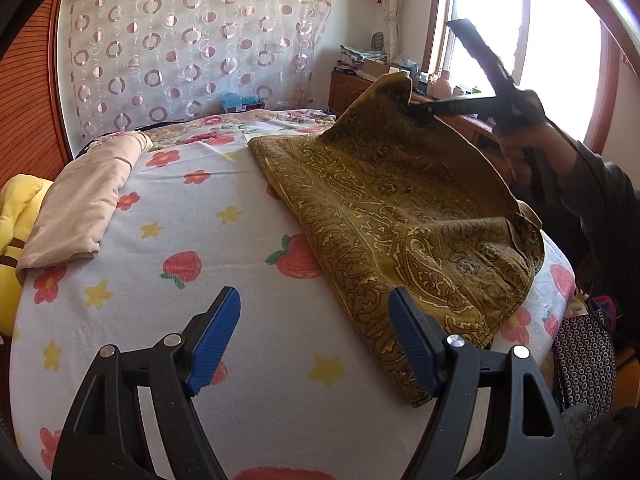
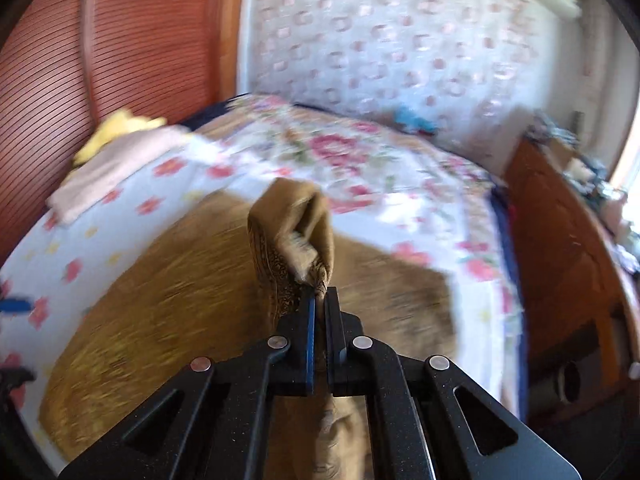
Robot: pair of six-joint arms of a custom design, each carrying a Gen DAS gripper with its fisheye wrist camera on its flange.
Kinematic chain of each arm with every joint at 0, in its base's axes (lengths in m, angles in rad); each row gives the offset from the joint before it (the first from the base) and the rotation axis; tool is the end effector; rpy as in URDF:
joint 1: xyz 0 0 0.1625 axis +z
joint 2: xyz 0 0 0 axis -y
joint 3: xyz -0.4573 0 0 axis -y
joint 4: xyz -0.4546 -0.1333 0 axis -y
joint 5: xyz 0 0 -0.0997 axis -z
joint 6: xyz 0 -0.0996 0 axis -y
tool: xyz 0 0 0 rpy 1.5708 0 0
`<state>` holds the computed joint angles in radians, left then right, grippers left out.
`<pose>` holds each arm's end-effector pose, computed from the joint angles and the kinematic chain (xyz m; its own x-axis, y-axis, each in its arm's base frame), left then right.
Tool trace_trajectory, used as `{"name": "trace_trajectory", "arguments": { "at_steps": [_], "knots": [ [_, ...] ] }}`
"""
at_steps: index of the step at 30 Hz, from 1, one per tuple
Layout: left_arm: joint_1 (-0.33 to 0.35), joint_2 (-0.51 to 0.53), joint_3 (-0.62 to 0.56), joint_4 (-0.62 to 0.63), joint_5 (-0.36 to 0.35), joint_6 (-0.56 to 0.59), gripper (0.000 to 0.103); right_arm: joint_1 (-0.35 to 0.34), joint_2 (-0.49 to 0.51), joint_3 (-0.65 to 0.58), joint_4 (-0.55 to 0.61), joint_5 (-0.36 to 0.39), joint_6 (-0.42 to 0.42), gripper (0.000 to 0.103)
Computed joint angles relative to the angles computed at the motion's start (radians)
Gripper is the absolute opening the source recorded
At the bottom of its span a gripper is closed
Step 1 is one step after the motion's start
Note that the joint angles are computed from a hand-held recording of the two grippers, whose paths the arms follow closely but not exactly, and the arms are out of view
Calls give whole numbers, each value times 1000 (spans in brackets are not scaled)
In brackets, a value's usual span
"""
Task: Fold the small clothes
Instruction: 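Grasp the gold garment's side with the right gripper and fold it over, then lay the folded side down and open the right gripper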
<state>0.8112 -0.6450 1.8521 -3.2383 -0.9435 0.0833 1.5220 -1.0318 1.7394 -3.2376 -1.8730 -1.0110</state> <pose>-0.3101 -0.6050 -0.0154 -0.7127 0.4212 -0.5610 0.6786 0.6167 -0.3990 0.0686 -0.7195 0.2865 -0.5238 -0.3320 0.7845 -0.7831 0.5502 -0.2900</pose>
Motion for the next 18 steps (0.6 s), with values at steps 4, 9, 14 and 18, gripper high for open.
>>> {"name": "trace_trajectory", "arguments": {
  "at_steps": [4, 9, 14, 18],
  "knots": [
    [-1, 4, -4, 8, 0, 1, 77, -8, 54, -102, -30, -92, 80, 4],
    [-4, 8, -4, 8, -3, 2, 77, -7, 97, -159, -47, -186, 139, 13],
    [-6, 10, -4, 7, -6, 1, 77, -12, 28, -64, -38, -114, 155, 13],
    [-9, 14, -4, 5, -9, 3, 77, -58, -89, 73, -7, -2, 120, 13]
  ]
}}
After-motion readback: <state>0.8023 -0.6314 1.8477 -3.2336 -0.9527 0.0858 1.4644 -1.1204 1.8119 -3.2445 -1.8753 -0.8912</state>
